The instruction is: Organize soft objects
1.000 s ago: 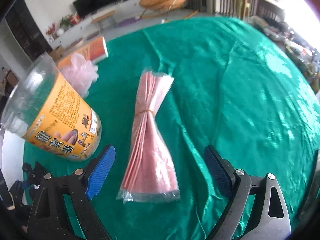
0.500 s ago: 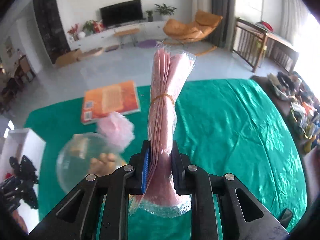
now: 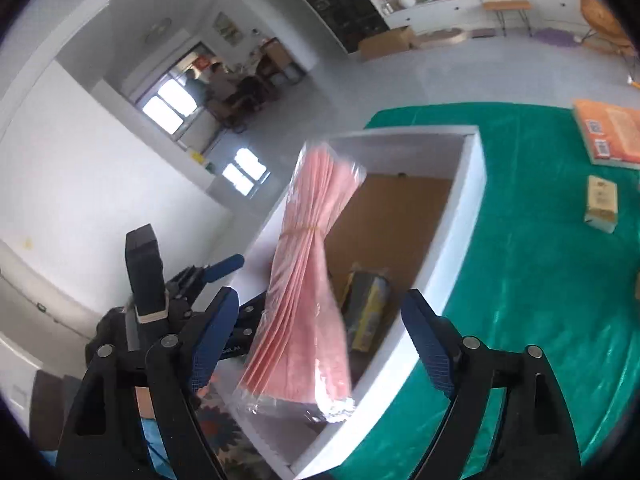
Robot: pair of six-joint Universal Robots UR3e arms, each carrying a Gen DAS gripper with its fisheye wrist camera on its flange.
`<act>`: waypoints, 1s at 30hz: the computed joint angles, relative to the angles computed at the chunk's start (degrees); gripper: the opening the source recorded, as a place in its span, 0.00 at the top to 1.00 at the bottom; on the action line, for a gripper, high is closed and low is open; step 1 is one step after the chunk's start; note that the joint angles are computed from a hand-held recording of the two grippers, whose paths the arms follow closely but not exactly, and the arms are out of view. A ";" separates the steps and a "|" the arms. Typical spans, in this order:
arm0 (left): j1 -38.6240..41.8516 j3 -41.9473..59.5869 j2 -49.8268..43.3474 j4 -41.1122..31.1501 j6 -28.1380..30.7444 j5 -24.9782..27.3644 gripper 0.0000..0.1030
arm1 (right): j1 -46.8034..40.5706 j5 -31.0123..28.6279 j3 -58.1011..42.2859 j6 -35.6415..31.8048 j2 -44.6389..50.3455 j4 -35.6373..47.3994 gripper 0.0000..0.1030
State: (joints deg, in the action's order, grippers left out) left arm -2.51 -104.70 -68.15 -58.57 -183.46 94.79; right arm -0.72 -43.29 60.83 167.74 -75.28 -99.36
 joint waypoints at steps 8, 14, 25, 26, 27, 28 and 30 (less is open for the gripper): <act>-11.88 -0.32 -2.49 10.90 -9.51 -1.75 0.02 | -14.14 -16.94 43.45 -8.41 -24.88 -27.59 0.18; -33.30 15.86 -23.79 18.31 -14.57 -2.68 0.02 | -34.69 -25.41 75.57 -14.82 -38.49 -47.84 0.18; -44.17 43.35 -61.04 18.00 -16.77 1.75 0.02 | -55.45 -24.11 78.49 -9.59 -34.14 -50.19 0.18; -43.67 45.39 -63.49 18.01 -16.82 1.73 0.02 | -55.86 -24.04 78.61 -9.51 -34.18 -50.33 0.18; -42.97 47.59 -65.78 17.20 -16.81 1.54 0.02 | -55.95 -24.43 78.93 -9.79 -34.47 -50.66 0.18; -42.18 48.83 -67.37 16.79 -16.42 1.42 0.02 | -54.99 -25.89 78.95 -9.75 -34.30 -51.52 0.18; -40.87 52.17 -70.54 14.13 -15.83 2.12 0.02 | -49.68 -31.70 78.31 -7.89 -30.37 -56.93 0.16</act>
